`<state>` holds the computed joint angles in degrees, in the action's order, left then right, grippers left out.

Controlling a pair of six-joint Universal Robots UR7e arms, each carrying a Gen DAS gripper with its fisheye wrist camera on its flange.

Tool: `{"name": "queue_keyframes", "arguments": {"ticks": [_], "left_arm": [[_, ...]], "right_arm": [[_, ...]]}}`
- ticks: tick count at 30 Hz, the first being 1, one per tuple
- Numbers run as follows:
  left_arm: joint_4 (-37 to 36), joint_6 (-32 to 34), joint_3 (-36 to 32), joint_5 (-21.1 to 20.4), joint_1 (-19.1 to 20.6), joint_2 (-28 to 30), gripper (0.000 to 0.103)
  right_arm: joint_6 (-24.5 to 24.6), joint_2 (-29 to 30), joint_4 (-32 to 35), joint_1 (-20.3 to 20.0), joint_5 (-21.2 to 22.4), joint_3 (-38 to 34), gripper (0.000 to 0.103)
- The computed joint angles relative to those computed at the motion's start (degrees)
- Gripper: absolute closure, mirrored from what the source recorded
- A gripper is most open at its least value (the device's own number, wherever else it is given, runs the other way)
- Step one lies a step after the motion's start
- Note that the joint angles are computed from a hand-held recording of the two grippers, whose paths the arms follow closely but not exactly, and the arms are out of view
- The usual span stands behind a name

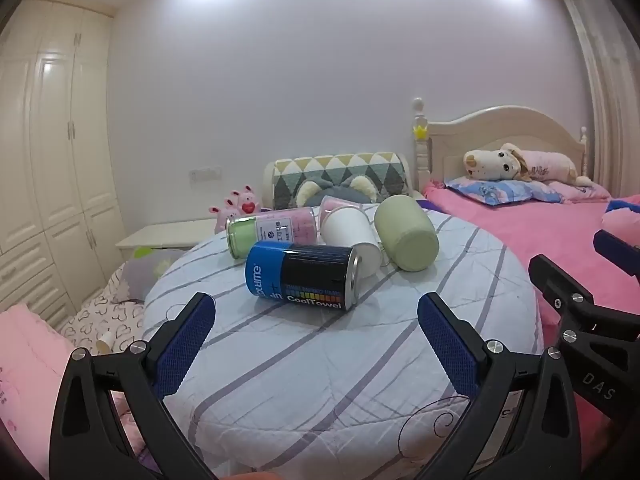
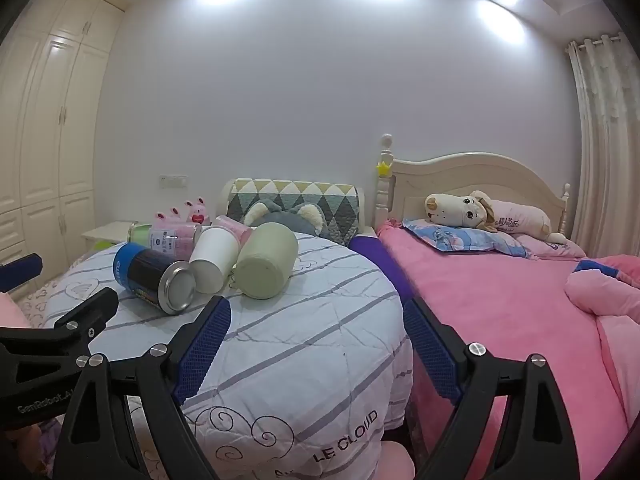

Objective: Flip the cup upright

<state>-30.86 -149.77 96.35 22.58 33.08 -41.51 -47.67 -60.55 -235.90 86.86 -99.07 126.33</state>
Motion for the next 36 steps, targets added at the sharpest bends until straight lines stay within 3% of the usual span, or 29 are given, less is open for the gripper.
{"name": "queue_keyframes", "arguments": {"ticks": [3, 9, 36], "left_arm": [[7.0, -5.7, -2.7, -0.6, 0.4, 1.3, 0.001], [9.2, -7.8, -3.6, 0.3, 0.7, 1.1, 0.001], [10.1, -8.1, -4.1, -0.1, 0.5, 1.1, 0.001]], "right_arm": [[-0.1, 0.5, -0.2, 0.0, 0.3, -0.2, 0.013], [-0.3, -0.5, 1.0, 0.1, -0.3, 0.0, 0.013], [-0.4, -0.3, 1.3, 0.5, -1.5, 0.2, 0.013]]}}
